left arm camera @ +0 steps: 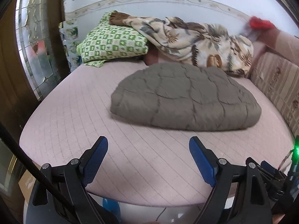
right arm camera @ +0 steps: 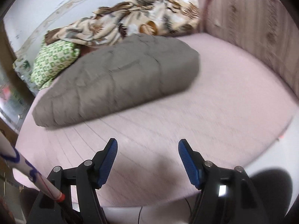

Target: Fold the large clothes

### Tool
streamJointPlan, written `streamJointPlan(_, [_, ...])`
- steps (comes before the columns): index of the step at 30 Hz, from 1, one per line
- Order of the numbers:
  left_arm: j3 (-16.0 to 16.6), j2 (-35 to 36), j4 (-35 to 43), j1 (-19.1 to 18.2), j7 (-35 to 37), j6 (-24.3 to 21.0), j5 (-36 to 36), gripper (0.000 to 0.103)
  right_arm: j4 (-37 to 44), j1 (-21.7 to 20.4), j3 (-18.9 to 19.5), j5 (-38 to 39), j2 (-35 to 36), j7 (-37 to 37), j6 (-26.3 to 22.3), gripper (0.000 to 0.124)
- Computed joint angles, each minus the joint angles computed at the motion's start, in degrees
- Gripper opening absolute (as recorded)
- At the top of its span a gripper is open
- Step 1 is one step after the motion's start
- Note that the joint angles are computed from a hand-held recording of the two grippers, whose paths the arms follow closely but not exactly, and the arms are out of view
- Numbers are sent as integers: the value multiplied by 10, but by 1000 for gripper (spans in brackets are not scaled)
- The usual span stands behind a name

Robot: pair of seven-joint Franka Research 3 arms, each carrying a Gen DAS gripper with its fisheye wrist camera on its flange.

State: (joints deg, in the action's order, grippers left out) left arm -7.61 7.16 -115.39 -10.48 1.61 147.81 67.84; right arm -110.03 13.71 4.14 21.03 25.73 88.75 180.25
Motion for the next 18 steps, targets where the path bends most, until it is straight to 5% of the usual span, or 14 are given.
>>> streamJointPlan(4, [-5, 0, 0, -6, 15, -9, -13, 88, -17, 79, -93, -44, -13, 43, -9, 72])
streamJointPlan(18, [-4, -4, -17, 4, 26, 3, -48, 88, -60, 302, -318, -142, -27, 125, 38, 79])
